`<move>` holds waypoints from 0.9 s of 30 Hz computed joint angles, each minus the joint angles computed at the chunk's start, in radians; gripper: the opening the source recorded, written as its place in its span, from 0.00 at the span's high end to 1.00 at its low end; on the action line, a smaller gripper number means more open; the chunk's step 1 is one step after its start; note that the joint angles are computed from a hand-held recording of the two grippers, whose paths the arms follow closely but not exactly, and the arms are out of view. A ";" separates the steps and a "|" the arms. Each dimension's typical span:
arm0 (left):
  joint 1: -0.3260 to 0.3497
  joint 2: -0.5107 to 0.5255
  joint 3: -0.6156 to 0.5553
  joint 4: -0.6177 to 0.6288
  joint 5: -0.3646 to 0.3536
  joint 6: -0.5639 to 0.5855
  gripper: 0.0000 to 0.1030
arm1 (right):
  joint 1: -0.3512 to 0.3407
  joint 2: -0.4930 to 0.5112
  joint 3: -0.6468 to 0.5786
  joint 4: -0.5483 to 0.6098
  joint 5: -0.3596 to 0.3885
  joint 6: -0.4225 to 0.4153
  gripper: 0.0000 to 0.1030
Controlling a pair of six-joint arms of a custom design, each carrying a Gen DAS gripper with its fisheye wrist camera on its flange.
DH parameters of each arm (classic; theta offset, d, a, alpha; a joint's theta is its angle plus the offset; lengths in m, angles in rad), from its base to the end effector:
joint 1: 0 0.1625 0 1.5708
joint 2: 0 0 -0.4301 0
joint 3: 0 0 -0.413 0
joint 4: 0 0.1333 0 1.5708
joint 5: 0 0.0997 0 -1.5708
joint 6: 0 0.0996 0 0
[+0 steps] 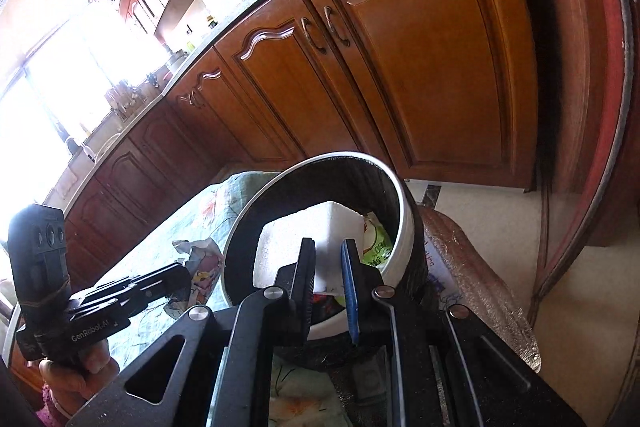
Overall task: Collect trash
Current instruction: 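Carry the wrapper and foam block over the trash bin, then open both tools to drop the wrapper and block into the bin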
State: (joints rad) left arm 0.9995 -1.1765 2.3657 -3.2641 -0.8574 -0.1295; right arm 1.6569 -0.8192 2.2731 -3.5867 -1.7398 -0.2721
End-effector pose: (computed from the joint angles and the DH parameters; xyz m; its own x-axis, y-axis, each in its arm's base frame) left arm -0.0724 -0.4797 0.1585 -0.8614 0.0467 -0.5058 0.3653 0.7489 -0.5530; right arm 0.1573 -0.4667 0.0366 -0.9338 -0.2222 0.2803 -0.3361 0.8133 -0.4750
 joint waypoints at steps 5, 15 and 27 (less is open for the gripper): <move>0.021 0.040 -0.047 0.012 -0.001 0.022 0.89 | 0.003 0.007 -0.024 0.014 -0.011 -0.013 0.87; 0.034 0.097 -0.106 0.019 0.010 0.034 0.89 | 0.006 0.026 -0.049 0.034 -0.033 -0.027 0.87; 0.039 0.116 -0.120 0.027 0.011 0.021 0.88 | 0.010 0.040 -0.082 0.079 -0.049 -0.035 0.87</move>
